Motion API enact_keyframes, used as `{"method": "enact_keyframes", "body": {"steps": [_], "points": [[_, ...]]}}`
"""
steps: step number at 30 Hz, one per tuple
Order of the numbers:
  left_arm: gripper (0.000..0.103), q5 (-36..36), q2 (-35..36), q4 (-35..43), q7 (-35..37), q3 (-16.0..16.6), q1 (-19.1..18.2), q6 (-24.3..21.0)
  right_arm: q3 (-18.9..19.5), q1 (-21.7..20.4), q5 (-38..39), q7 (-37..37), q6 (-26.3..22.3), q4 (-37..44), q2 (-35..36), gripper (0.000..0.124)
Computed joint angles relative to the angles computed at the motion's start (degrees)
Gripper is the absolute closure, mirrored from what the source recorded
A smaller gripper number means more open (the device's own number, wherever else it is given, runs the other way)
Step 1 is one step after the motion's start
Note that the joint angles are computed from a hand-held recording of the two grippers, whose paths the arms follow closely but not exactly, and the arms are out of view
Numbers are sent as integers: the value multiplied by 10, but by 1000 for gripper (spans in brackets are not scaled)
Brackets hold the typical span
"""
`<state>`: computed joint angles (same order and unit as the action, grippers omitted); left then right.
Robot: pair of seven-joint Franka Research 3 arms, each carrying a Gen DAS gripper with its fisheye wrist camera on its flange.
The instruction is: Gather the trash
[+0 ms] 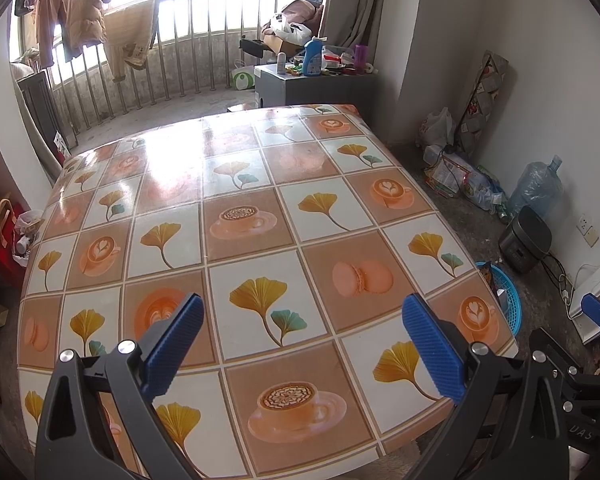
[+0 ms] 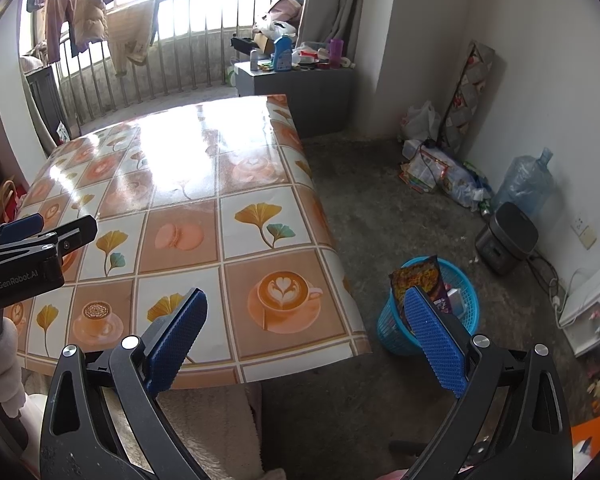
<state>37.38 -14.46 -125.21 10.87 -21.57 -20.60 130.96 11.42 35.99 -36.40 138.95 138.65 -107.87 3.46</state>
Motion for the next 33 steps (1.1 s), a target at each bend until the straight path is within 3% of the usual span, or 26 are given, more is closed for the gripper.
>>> {"method": "enact_keyframes", "body": {"steps": [33], "points": [[6,-1,-1,-1,0,0,0,-2,0,3,0,3,-3,3,1,29]]}}
